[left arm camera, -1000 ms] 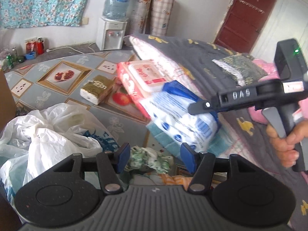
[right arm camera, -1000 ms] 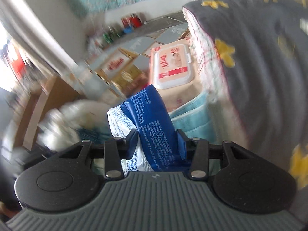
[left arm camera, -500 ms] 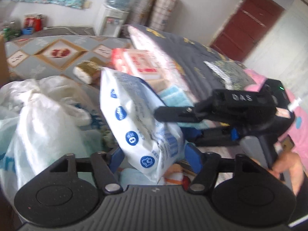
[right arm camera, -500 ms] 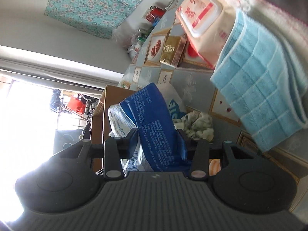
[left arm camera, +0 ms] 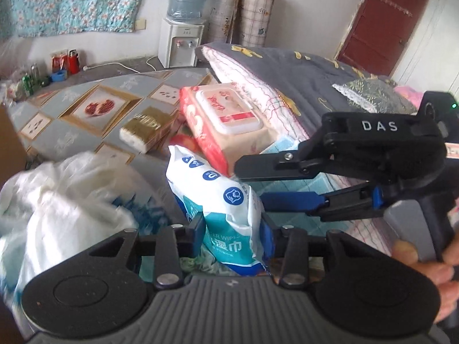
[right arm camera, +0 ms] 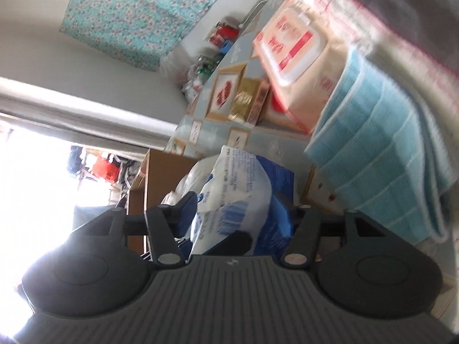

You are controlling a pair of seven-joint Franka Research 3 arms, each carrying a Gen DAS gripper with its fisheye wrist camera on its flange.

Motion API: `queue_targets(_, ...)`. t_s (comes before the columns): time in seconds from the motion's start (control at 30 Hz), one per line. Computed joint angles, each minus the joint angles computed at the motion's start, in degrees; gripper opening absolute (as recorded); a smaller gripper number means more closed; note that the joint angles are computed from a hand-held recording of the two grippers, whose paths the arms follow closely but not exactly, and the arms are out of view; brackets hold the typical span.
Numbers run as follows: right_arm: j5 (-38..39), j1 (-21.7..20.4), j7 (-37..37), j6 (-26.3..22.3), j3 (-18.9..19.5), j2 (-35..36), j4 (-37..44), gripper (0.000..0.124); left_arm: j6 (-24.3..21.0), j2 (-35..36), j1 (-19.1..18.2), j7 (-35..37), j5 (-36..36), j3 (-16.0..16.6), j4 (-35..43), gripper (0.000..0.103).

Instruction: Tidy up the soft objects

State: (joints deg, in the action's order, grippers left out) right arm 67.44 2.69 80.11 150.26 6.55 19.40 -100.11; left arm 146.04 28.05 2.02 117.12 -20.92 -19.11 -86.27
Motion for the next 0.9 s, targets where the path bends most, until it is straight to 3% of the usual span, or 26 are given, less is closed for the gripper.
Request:
queue_targets(0.13, -3.85, 0.05, 3.27, 1.99, -1.47, 0.09, -0.89, 0.060, -0.50, 2.74, -1.25, 0.23, 1.06, -0.75, 2.52, 0.043)
queue_targets(0.23, -5.90, -0.64, 4.65, 2.20, -1.98, 0.32, -1.35, 0.060, -4.82, 4.29, -0.07, 2.63, -1.35, -2.82, 4.32, 0.049)
queue_targets(0.33, -11.70, -0.21, 7.28, 2.59, -3.03, 1.39, -0.54, 0.058, -4.81, 3.91, -0.67, 3.37, -1.54, -2.21, 3.15, 0.056)
queue_targets(0.43, -20.97, 1.16, 10.73, 2.40, -4.59, 2.35, 0.85, 0.059, -5.76, 4.19, -1.57, 2.30, 0.04, -0.75, 3.54, 0.056)
queue_targets(0.67, -30.57, 0.85, 8.04, -4.32, -2.99, 6.15, 8.55, 0.060, -7.36, 6.43, -0.14, 2.92, -3.22, -2.43, 6.38, 0.065)
queue_targets(0.9, -32.68, -0.11, 7.64, -10.28, -2.45, 10.52, 15.57, 0.060, -8.01, 7.30, 1.04, 5.85, -7.65, -3.96, 6.99, 0.074)
